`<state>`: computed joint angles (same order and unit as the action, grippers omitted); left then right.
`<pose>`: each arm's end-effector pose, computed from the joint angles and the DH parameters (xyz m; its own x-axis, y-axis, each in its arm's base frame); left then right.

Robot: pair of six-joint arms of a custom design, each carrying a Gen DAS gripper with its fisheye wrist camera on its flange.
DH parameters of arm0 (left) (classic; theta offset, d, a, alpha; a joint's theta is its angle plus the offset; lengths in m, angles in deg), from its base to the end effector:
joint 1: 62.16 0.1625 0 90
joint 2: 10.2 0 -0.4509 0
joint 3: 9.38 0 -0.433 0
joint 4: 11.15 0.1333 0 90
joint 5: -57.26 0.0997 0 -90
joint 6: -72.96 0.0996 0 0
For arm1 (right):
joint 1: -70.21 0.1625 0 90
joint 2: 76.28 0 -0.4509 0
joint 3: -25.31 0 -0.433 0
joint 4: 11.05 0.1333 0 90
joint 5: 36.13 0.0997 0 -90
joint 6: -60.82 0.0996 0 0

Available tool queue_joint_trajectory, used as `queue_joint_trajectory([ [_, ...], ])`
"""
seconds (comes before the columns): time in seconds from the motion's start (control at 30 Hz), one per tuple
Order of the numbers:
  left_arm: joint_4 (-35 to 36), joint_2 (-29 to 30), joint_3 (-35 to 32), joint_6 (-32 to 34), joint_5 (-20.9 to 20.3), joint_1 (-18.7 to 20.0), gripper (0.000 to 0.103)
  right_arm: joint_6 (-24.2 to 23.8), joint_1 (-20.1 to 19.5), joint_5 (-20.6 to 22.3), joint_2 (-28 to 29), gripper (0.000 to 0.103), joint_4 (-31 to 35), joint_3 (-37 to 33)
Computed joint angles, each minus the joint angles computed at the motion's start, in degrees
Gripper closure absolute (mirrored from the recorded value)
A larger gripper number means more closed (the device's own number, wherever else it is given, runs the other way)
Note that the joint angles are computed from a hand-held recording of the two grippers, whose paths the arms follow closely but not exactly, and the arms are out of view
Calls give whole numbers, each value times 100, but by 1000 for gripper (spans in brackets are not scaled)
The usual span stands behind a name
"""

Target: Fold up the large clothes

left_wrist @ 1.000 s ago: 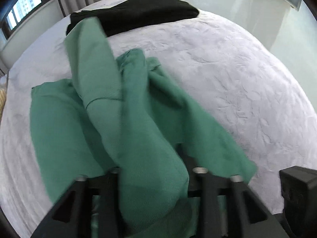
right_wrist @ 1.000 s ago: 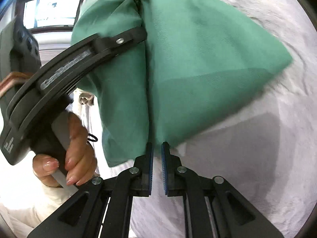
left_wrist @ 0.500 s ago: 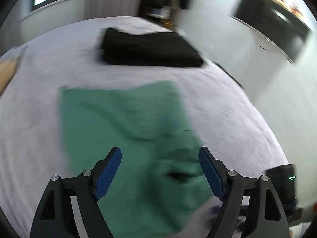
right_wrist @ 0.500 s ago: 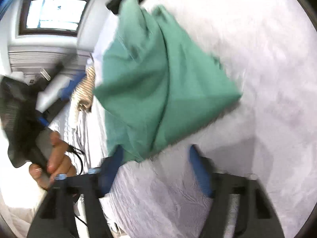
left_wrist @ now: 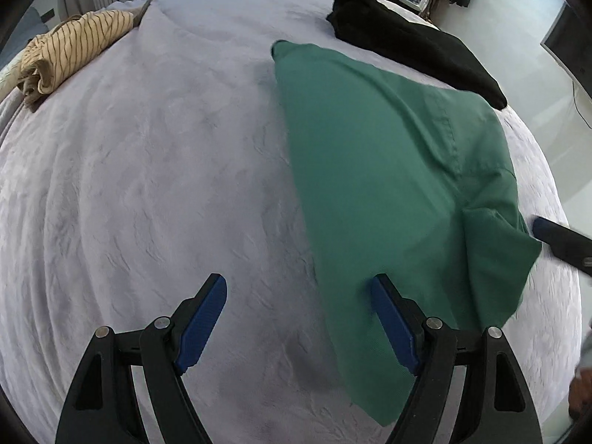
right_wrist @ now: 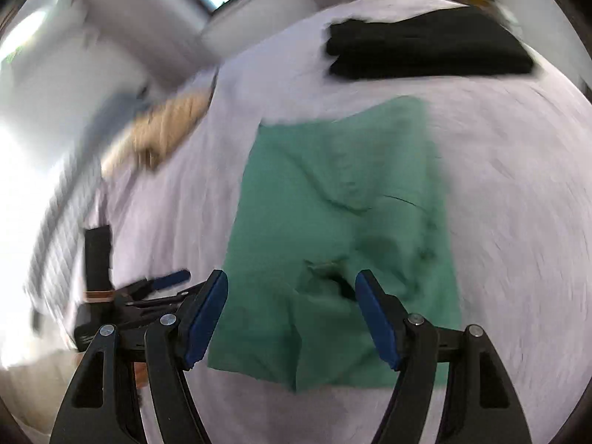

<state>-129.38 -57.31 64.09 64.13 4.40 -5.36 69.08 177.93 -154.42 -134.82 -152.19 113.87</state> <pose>-0.2746 -0.7729 0.2245 -0.7538 0.2867 -0.5913 0.4367 0.8909 -0.1249 0.3057 -0.6738 0.2846 -0.9223 0.0234 0.3857 -0.1530 0.8945 -0.4201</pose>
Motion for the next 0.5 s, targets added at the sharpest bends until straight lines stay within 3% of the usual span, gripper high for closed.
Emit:
queue_joint_trajectory([
  [0.03, -13, -14, 35, -25, 18, -4, 22, 39, -1, -202, 148, 75, 511, -203],
  [0.07, -1, -19, 35, -61, 26, -13, 22, 92, -29, -346, 219, 100, 800, -264],
  [0.17, -73, -120, 141, -90, 30, -20, 22, 39, 64, -719, -24, 98, 494, 28],
  [0.23, -67, -140, 148, -85, 48, 26, 22, 383, 11, -890, -315, 98, 387, 373],
  [0.3, 58, -133, 145, -162, 78, 70, 22, 994, -231, -690, -717, 98, 439, 904],
  [0.33, 147, -134, 166, -225, 121, 85, 22, 1373, -464, -393, -933, 99, 378, 1220],
  [0.4, 325, -91, 137, -334, 226, 108, 22, 1732, -835, 216, -1164, 100, -8, 1715],
  [0.5, 481, -107, 166, -398, 370, 94, 22, 1914, -905, 436, -1283, 101, -511, 2027],
])
